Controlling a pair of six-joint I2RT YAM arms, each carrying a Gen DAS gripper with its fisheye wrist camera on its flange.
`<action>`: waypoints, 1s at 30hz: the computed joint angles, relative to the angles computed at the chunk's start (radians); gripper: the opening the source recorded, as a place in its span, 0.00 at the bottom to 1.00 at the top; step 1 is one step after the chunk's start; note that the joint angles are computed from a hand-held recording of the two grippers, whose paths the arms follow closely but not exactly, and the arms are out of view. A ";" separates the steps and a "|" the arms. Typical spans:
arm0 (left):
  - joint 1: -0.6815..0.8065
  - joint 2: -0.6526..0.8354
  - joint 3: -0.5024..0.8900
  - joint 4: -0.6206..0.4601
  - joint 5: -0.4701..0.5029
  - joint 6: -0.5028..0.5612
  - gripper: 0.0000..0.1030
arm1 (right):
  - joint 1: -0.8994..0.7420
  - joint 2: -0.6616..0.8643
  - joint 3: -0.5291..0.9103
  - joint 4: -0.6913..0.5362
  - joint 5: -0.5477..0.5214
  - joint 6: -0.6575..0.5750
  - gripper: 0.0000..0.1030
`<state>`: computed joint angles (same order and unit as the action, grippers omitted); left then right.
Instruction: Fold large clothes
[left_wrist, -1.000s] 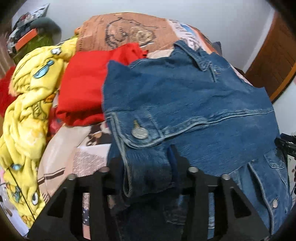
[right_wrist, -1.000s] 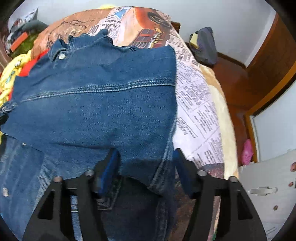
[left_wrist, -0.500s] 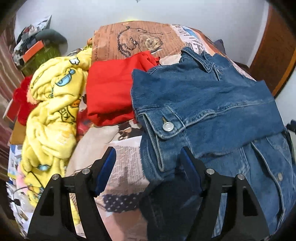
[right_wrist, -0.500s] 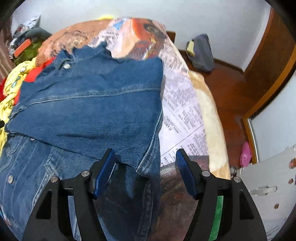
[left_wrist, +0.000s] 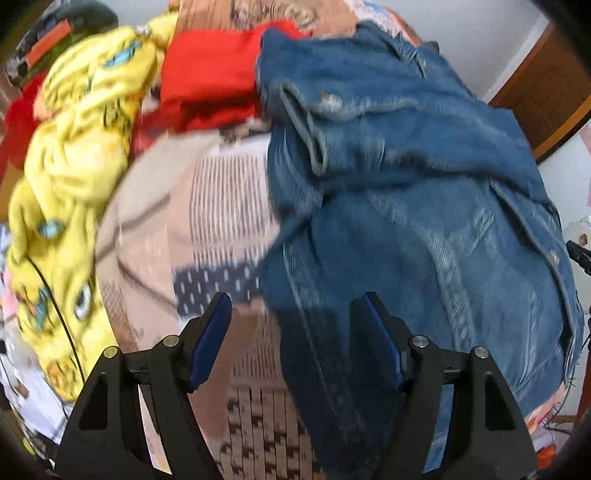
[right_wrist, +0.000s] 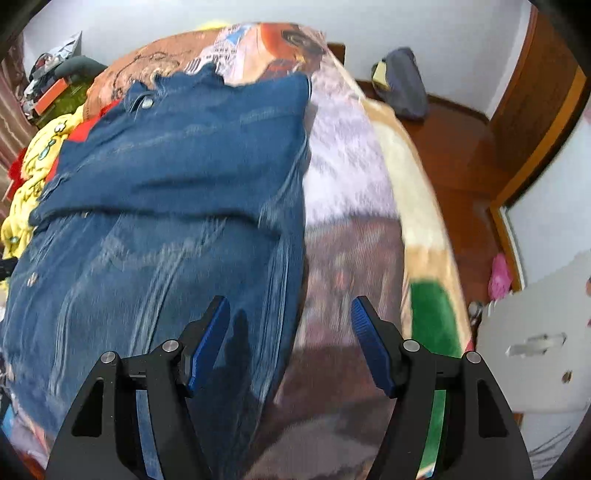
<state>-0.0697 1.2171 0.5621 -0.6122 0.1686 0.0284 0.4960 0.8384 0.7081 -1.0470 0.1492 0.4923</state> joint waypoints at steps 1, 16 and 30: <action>0.009 -0.003 -0.015 -0.007 0.016 0.002 0.69 | 0.005 -0.024 -0.010 -0.010 -0.019 0.014 0.63; 0.153 -0.141 -0.148 -0.069 0.301 0.005 0.36 | 0.112 -0.092 -0.094 0.059 -0.076 0.139 0.50; -0.130 -0.369 0.038 -0.149 0.069 -0.135 0.05 | 0.160 -0.036 0.011 0.095 -0.003 0.085 0.08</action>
<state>-0.1994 0.8478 0.5999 -0.7607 0.2378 -0.1063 0.6559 0.8026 0.7193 -0.9520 0.1465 0.5777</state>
